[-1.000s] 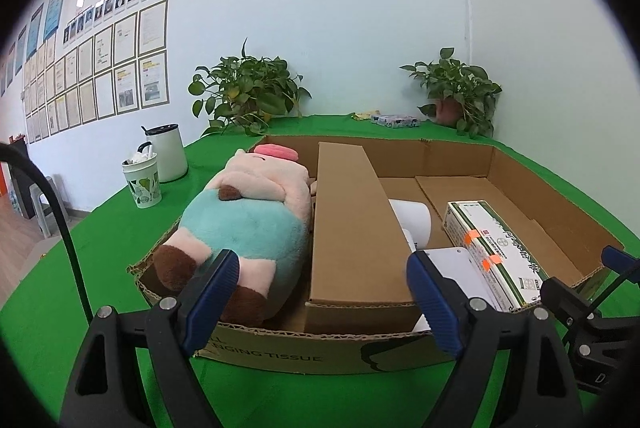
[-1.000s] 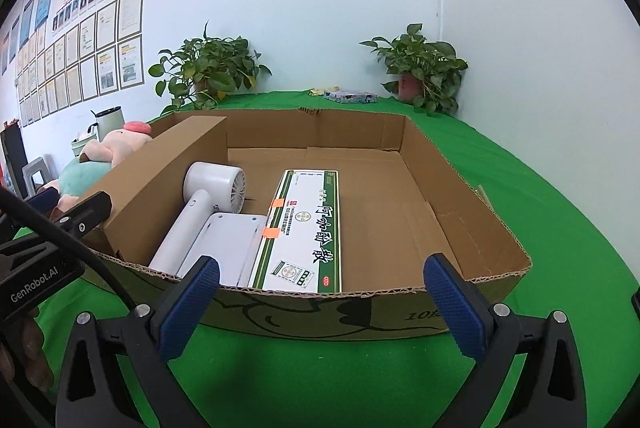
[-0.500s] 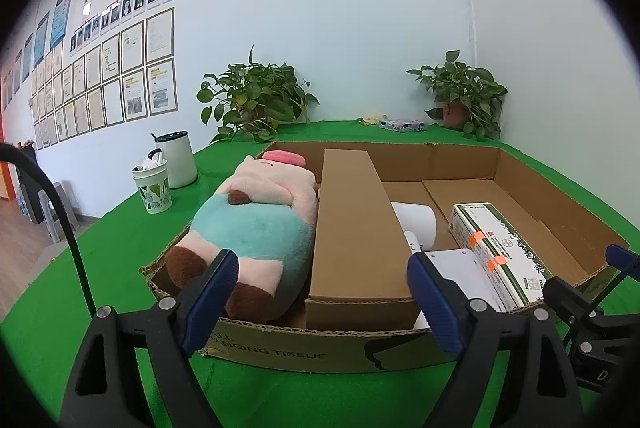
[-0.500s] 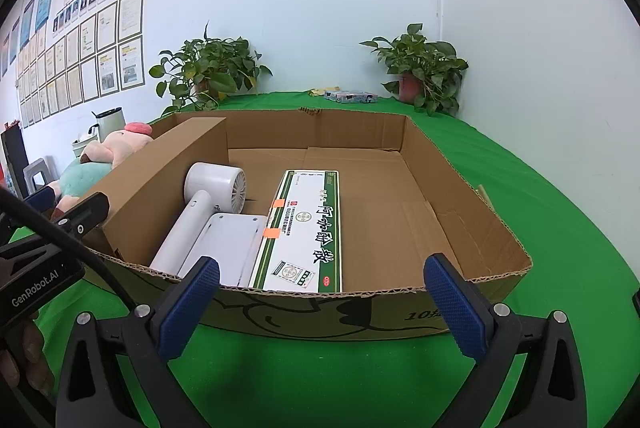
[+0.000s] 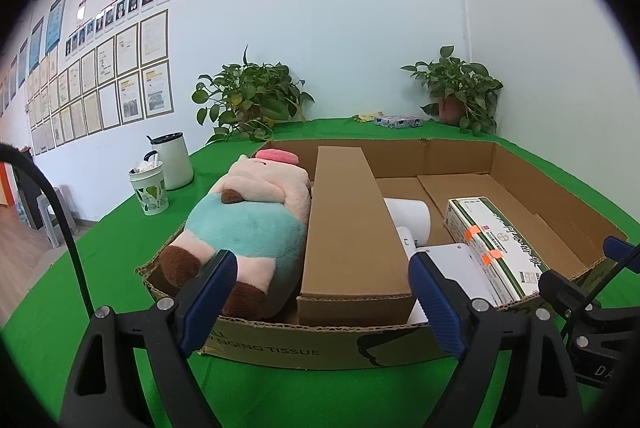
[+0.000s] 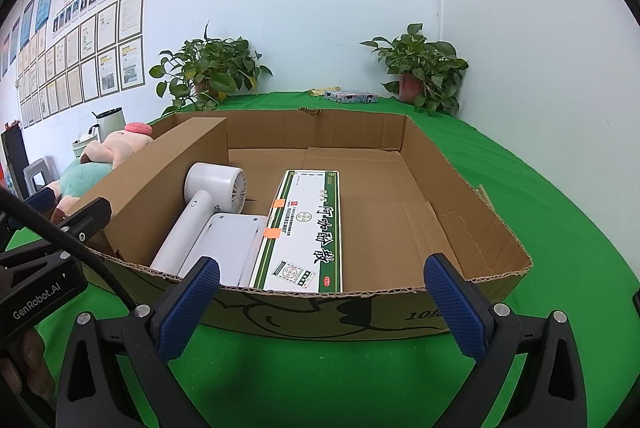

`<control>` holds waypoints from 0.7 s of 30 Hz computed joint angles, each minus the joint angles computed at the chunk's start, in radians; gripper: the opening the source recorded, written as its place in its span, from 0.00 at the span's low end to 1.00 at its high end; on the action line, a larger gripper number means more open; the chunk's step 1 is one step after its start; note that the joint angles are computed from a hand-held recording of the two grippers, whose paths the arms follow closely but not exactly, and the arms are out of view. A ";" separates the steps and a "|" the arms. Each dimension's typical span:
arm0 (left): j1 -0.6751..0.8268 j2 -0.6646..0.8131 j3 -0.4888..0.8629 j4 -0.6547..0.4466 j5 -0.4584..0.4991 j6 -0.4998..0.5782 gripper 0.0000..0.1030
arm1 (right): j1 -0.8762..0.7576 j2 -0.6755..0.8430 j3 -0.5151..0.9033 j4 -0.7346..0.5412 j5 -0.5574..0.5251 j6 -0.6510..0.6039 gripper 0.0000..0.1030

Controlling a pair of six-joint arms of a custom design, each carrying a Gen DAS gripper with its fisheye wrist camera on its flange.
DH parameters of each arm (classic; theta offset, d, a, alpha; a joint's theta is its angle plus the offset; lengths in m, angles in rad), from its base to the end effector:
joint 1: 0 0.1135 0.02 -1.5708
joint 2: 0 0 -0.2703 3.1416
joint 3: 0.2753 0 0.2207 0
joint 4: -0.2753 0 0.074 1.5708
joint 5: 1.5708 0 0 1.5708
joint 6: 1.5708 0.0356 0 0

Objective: Organize objects

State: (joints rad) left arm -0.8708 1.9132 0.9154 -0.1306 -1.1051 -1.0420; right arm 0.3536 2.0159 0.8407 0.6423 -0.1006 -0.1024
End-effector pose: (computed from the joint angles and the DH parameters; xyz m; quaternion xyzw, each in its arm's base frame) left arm 0.2272 -0.2203 0.1408 -0.1857 0.8176 0.1426 0.5261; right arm 0.3438 0.1307 0.1290 -0.2203 0.8392 0.1054 0.4860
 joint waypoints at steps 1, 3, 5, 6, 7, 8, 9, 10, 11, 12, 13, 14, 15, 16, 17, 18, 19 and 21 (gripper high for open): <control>0.000 0.000 0.000 -0.001 0.000 -0.002 0.85 | 0.000 0.000 0.000 0.000 0.001 0.000 1.00; -0.001 -0.002 -0.003 0.002 0.002 -0.005 0.86 | 0.000 -0.001 -0.001 0.000 0.001 0.000 1.00; -0.003 -0.001 -0.003 -0.001 0.000 -0.012 0.86 | 0.001 -0.001 -0.002 0.000 0.001 0.000 1.00; -0.003 0.000 -0.001 -0.006 -0.001 -0.015 0.86 | 0.001 -0.001 -0.002 0.001 0.001 0.000 1.00; -0.003 0.002 0.003 -0.010 -0.002 -0.016 0.86 | 0.001 -0.002 -0.002 0.001 0.001 0.000 1.00; -0.004 0.006 0.009 -0.019 -0.004 -0.018 0.86 | 0.001 -0.002 -0.003 0.001 0.001 0.000 1.00; -0.007 0.011 0.018 -0.034 -0.008 -0.024 0.86 | 0.001 -0.002 -0.003 0.001 0.001 0.000 1.00; -0.010 0.018 0.031 -0.056 -0.014 -0.035 0.86 | 0.001 -0.003 -0.004 0.001 0.001 0.001 1.00; -0.009 0.020 0.036 -0.066 -0.017 -0.038 0.86 | 0.001 -0.003 -0.004 0.001 0.002 0.000 1.00; -0.012 0.026 0.046 -0.084 -0.023 -0.045 0.86 | 0.002 -0.003 -0.005 0.001 0.002 0.001 1.00; -0.013 0.031 0.056 -0.101 -0.027 -0.053 0.86 | 0.002 -0.003 -0.005 0.001 0.002 0.001 1.00; -0.015 0.036 0.065 -0.118 -0.032 -0.061 0.86 | 0.002 -0.004 -0.005 0.002 0.003 0.001 1.00; -0.015 0.037 0.065 -0.117 -0.033 -0.058 0.86 | 0.002 -0.004 -0.005 0.002 0.003 0.001 1.00; -0.015 0.036 0.063 -0.111 -0.033 -0.052 0.86 | 0.003 -0.004 -0.006 0.002 0.004 0.001 1.00; -0.013 0.033 0.057 -0.098 -0.030 -0.044 0.86 | 0.002 -0.004 -0.006 0.002 0.003 0.002 1.00; -0.012 0.030 0.050 -0.089 -0.028 -0.041 0.86 | 0.002 -0.004 -0.006 0.002 0.003 0.002 1.00; -0.010 0.027 0.045 -0.079 -0.025 -0.036 0.86 | 0.003 -0.004 -0.007 0.003 0.004 0.002 1.00; -0.007 0.025 0.042 -0.075 -0.022 -0.035 0.87 | 0.003 -0.004 -0.007 0.003 0.003 0.002 1.00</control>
